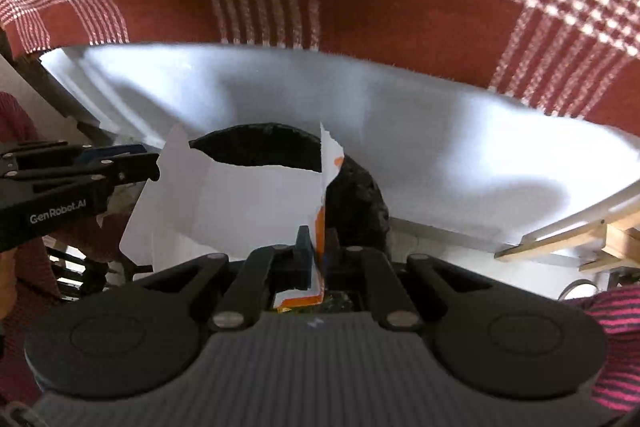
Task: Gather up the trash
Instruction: 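Open both tools over the black bin to drop the box and scrap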
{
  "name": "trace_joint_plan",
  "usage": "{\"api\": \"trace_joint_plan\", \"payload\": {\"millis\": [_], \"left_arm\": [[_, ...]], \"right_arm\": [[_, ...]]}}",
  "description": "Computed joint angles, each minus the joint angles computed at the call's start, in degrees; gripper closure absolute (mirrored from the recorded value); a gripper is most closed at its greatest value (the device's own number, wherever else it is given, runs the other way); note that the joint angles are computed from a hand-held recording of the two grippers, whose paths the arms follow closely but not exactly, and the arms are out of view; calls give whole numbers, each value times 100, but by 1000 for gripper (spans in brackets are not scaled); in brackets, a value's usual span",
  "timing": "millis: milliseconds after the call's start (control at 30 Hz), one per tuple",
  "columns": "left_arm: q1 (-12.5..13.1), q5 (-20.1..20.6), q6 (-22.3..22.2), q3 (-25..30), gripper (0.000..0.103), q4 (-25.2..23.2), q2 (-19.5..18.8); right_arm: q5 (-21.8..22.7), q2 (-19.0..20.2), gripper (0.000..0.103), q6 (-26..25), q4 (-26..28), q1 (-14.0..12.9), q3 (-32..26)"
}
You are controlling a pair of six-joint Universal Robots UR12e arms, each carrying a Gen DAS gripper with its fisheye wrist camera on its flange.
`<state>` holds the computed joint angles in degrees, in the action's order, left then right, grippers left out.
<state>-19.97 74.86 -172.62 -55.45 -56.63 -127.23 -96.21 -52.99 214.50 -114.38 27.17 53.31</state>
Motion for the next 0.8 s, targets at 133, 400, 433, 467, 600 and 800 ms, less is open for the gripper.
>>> {"api": "trace_joint_plan", "payload": {"millis": [133, 400, 433, 467, 600, 800], "left_arm": [[-9, 29, 30, 53, 84, -106, -29], [-26, -4, 23, 230, 62, -241, -121], [-27, 12, 49, 238, 59, -232, -117], [-23, 14, 86, 247, 58, -220, -111], [-18, 1, 193, 247, 40, -13, -87], [17, -104, 201, 324, 25, 240, -71]], "right_arm": [[61, 42, 90, -10, 17, -16, -31], [174, 4, 50, -51, -229, -41, 87], [182, -2, 49, -57, -253, -42, 96], [187, -3, 48, -62, -271, -41, 95], [226, -58, 39, -77, -482, -54, 160], [264, -127, 30, -113, -822, -75, 197]]}}
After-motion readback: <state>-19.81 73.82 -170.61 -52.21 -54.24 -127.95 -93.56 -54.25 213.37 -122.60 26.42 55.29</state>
